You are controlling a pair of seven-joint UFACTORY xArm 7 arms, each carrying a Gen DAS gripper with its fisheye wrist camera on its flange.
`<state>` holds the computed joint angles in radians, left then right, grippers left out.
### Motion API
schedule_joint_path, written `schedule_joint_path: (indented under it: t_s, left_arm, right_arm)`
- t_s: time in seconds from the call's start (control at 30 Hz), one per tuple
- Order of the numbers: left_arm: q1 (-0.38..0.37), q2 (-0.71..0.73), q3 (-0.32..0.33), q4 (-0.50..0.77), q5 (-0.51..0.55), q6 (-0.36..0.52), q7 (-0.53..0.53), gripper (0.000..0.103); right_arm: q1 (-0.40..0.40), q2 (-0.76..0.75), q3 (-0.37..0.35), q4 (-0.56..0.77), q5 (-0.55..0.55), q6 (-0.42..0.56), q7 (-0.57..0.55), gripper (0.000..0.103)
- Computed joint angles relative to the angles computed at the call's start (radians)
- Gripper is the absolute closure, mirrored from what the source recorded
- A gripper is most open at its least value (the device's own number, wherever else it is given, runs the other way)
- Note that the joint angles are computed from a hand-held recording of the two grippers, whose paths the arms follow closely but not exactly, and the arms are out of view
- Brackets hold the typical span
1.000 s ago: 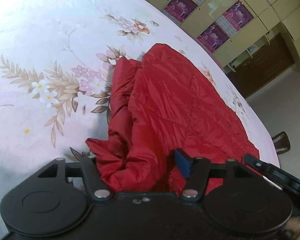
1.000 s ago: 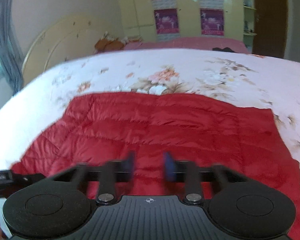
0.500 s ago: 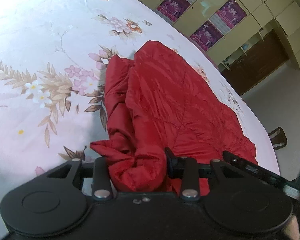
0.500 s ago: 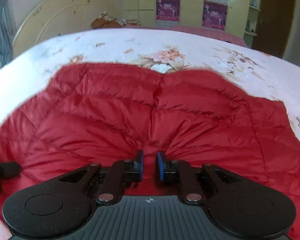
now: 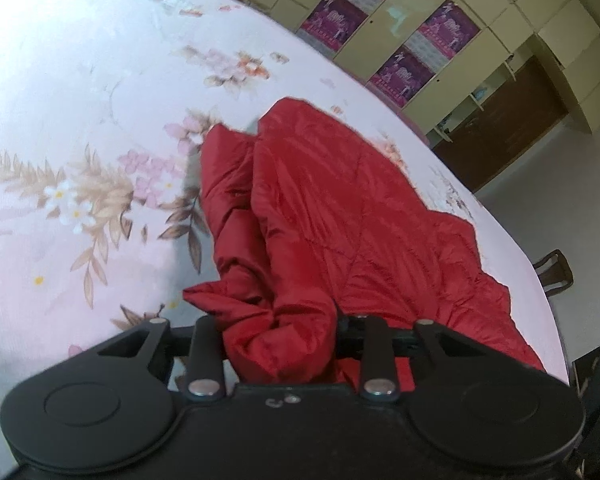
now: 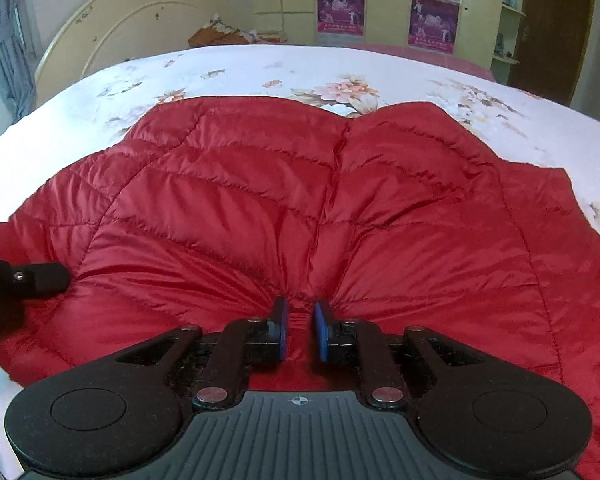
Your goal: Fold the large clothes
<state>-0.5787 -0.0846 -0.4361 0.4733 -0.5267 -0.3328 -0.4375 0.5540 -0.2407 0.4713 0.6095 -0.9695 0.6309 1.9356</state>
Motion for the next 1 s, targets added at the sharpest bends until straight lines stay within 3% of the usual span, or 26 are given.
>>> schedule_joint_path:
  t_s: [0.1, 0.17, 0.27, 0.43, 0.53, 0.6, 0.73, 0.9, 1.0]
  left_arm:
    - [0.056, -0.017, -0.111, 0.03, -0.178, -0.011, 0.179, 0.076]
    - [0.103, -0.023, -0.206, 0.07, -0.341, -0.021, 0.356, 0.077]
    - [0.136, -0.017, -0.299, 0.142, -0.553, -0.043, 0.602, 0.077]
    - [0.093, 0.055, -0.348, 0.316, -0.841, -0.123, 0.992, 0.077]
    - [0.034, 0.106, -0.34, 0.422, -0.943, -0.179, 1.174, 0.077]
    - [-0.008, 0.144, -0.331, 0.491, -0.991, -0.211, 1.274, 0.077]
    - [-0.097, 0.22, -0.31, 0.584, -0.987, -0.261, 1.381, 0.076]
    - [-0.219, 0.352, -0.273, 0.72, -0.973, -0.296, 1.504, 0.075]
    - [-0.281, 0.42, -0.243, 0.782, -0.971, -0.285, 1.552, 0.075]
  right_arm:
    - [-0.003, -0.018, -0.011, -0.018, 0.006, -0.039, 0.005, 0.088]
    - [-0.016, -0.035, -0.015, -0.04, 0.002, -0.08, 0.017, 0.088]
    - [-0.042, -0.05, -0.003, -0.057, -0.016, -0.118, 0.034, 0.088]
    - [-0.058, -0.094, -0.021, -0.081, 0.05, -0.174, -0.06, 0.087]
    - [-0.041, -0.229, -0.018, -0.144, 0.139, -0.171, -0.111, 0.087]
    - [0.022, -0.352, -0.03, -0.196, 0.238, -0.102, -0.196, 0.087]
    - [0.162, -0.61, -0.024, -0.306, 0.447, 0.1, -0.281, 0.087]
    - [0.302, -0.852, 0.065, -0.37, 0.656, 0.371, -0.293, 0.087]
    - [0.343, -0.919, 0.115, -0.402, 0.758, 0.428, -0.27, 0.087]
